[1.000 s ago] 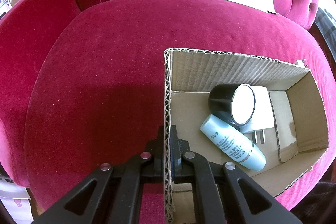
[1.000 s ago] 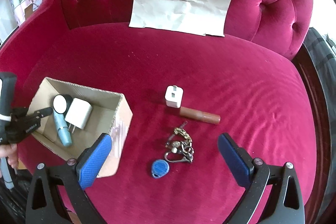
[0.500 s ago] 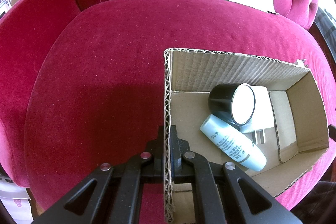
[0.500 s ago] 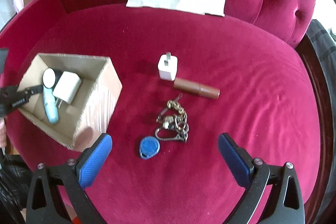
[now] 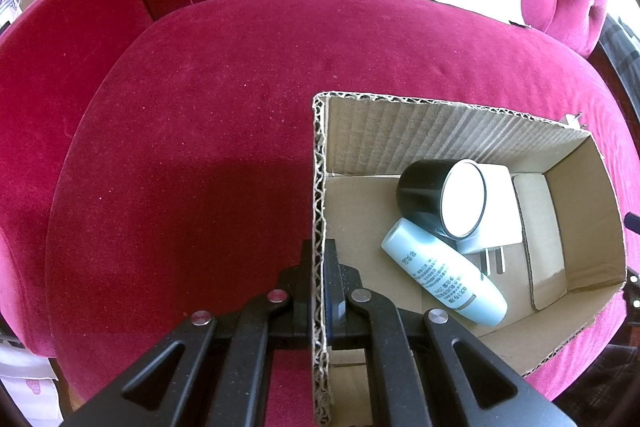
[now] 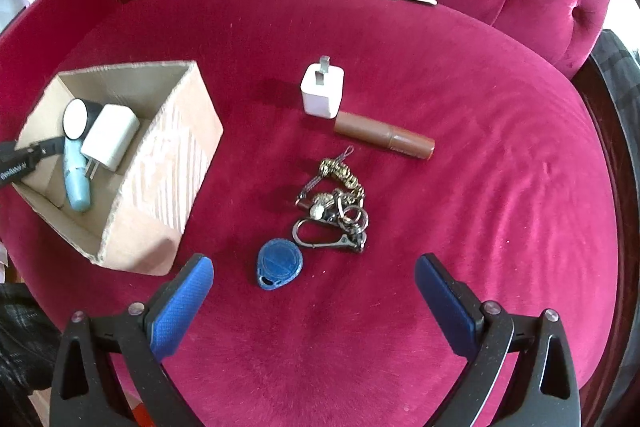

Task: Organize rigid objects
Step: 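Move the right gripper back to the blue key fob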

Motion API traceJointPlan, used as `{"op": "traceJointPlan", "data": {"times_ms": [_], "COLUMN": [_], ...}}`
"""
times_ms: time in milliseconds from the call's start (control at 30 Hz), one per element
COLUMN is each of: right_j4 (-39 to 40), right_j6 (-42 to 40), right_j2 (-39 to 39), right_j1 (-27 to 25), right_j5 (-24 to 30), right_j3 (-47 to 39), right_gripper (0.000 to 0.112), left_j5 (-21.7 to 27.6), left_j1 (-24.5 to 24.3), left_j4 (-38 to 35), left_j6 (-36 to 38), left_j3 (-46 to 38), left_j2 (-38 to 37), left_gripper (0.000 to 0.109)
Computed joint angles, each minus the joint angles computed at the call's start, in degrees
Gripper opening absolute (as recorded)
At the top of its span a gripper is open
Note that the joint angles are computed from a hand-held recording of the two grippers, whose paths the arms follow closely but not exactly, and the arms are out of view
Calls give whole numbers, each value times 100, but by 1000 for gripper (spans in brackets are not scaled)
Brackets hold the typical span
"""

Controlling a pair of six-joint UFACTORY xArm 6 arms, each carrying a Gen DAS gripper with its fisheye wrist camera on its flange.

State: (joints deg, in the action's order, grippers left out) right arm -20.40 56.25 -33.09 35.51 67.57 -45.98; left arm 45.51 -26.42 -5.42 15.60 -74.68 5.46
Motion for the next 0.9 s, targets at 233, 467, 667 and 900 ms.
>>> {"op": "traceJointPlan", "data": {"times_ms": [233,467,667,900], "right_j4": [131,255,435,393], "right_j6": [-76,-173,-212,-182], "right_j2": [134,243,156,97], "right_j1": [-76,-129,-239,-161], "right_j5": [-159,-249,-398,-454], "right_j3": [63,136,245,233], "right_gripper": [103,100,100,73], "left_j5": [2,7,3,-12], "left_j1": [-2,-1,-31,-34], "left_j4": [-3,-6,14,9], "left_j6": [0,-12,-58,-46], "left_j3": [-1,1,30,44], "left_j2": [-1,-5,-34,-32], "left_gripper": [3,3,3,3]}}
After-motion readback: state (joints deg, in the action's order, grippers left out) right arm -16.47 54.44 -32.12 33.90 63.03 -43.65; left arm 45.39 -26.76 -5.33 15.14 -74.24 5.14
